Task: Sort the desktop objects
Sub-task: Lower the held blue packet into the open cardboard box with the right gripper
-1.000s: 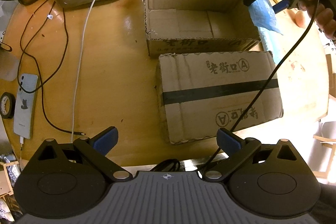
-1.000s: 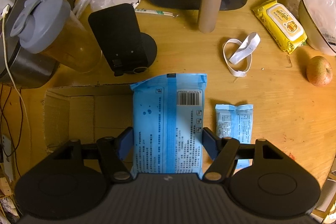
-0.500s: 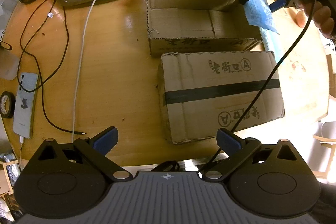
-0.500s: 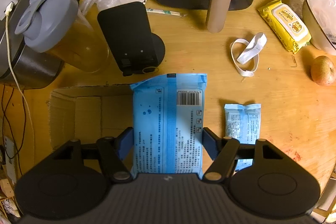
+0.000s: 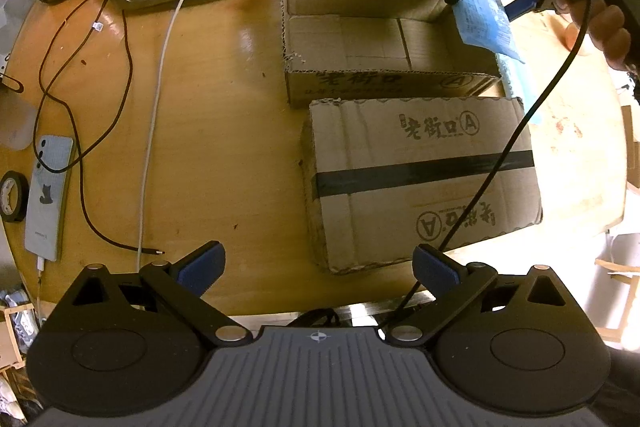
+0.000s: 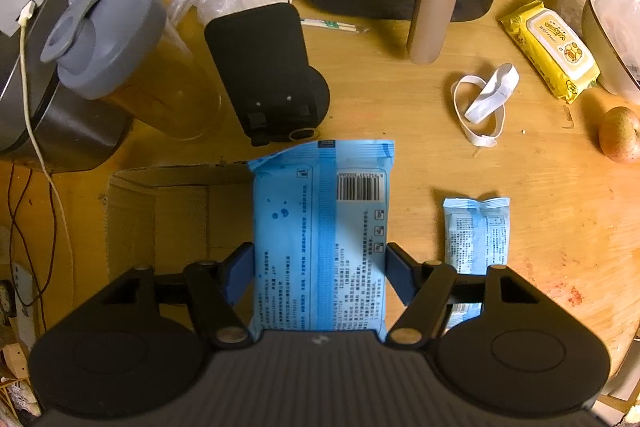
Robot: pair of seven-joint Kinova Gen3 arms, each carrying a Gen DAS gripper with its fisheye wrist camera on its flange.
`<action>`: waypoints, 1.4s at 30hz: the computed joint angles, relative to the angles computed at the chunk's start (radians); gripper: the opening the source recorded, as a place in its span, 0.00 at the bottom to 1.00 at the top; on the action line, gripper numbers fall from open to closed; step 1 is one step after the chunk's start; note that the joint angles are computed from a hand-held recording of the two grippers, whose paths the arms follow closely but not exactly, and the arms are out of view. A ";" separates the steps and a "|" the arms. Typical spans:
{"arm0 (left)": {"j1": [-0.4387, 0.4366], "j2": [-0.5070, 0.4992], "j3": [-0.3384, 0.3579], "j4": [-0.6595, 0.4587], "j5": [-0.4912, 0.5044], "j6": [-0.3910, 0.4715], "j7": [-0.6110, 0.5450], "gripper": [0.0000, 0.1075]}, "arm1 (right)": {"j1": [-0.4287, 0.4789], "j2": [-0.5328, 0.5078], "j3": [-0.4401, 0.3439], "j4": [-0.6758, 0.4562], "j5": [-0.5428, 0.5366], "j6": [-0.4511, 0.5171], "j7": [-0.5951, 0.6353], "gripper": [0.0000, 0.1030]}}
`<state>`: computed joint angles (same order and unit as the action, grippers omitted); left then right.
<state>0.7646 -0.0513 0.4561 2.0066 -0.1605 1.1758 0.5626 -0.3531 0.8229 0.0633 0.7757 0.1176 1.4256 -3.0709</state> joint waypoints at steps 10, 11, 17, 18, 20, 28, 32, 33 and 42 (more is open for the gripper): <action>0.001 -0.002 0.001 0.003 0.004 -0.001 0.003 0.96 | 0.000 0.031 0.003 -0.054 0.000 0.025 -0.013 0.67; 0.001 -0.002 0.000 0.004 0.005 -0.002 0.003 0.96 | 0.000 0.033 0.003 -0.059 0.000 0.027 -0.013 0.67; -0.003 -0.004 -0.001 0.007 0.009 -0.004 -0.001 0.96 | 0.000 0.047 0.004 -0.083 0.000 0.036 -0.017 0.67; -0.003 -0.004 -0.001 0.007 0.009 -0.004 -0.002 0.96 | 0.001 0.049 0.004 -0.087 0.000 0.037 -0.016 0.67; -0.005 -0.005 -0.001 0.007 0.010 -0.004 -0.004 0.96 | 0.002 0.053 0.004 -0.095 0.000 0.040 -0.015 0.67; -0.011 -0.007 -0.002 0.009 0.015 -0.005 -0.011 0.96 | 0.006 0.065 0.003 -0.119 -0.003 0.047 -0.007 0.67; -0.013 -0.008 -0.003 0.011 0.018 -0.007 -0.015 0.96 | 0.009 0.065 0.002 -0.117 -0.005 0.046 -0.005 0.67; -0.014 -0.009 -0.003 0.012 0.019 -0.007 -0.016 0.96 | 0.009 0.065 0.002 -0.115 -0.005 0.045 -0.005 0.67; -0.019 -0.007 -0.005 0.013 0.027 -0.012 -0.025 0.96 | 0.012 0.058 0.003 -0.069 -0.005 0.003 -0.013 0.67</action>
